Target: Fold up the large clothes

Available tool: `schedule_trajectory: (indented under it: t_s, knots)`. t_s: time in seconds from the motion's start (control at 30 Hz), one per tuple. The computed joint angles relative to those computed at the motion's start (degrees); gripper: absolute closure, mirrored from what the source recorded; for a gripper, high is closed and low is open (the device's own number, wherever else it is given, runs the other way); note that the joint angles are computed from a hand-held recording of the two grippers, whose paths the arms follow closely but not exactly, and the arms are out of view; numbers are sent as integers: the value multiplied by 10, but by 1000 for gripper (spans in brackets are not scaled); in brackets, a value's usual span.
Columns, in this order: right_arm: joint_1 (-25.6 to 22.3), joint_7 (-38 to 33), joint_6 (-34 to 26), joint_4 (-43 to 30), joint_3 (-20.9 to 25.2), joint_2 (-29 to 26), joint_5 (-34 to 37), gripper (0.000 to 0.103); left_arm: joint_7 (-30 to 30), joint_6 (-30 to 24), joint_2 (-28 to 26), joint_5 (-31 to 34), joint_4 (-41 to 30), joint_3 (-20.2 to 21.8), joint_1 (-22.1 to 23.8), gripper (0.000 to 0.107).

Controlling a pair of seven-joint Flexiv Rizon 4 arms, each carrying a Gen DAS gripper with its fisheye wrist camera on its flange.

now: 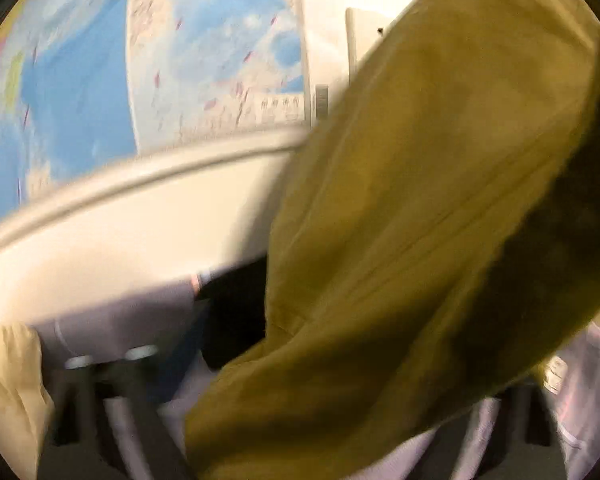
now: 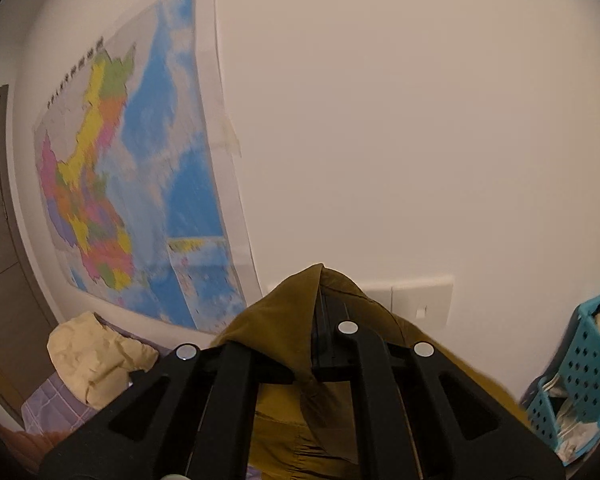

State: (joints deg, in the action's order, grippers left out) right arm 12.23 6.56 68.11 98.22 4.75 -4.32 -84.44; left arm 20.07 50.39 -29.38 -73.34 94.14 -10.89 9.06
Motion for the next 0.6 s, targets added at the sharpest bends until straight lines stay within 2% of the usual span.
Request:
schedule_trajectory:
  t_s: [0.07,0.1,0.2,0.3,0.33,0.4,0.47,0.5,0.6]
  knots:
    - [5,-11,-23,4,9,22,-4,99,-67,-39,-11,42,-31,8,6,96]
    - [7,-15,-34,5,14,31,-5,99,-88,-65,-11,51,-43,6,16,100]
    - [11,-18,-67,8,32,60,-15,99,-68,-92,19,-14,-41,-10,38,103]
    - [6,16,-76,11,47,93,-51,99,-104,-181,37,-36,-68,-1,62,103]
    - [5,29,-88,12,56,106,-70,99,-103,-195,51,-59,-71,1,67,103]
    - [1,49,-90,15,69,127,-99,99,-107,-218,73,-95,-76,12,73,103]
    - [3,60,-117,18,92,152,-122,99,-122,-246,89,-136,-94,18,92,103]
    - [5,59,-133,20,105,163,-125,99,-124,-254,113,-160,-83,36,86,103]
    - [10,62,-153,33,131,194,-108,99,-156,-300,127,-197,-115,66,122,102]
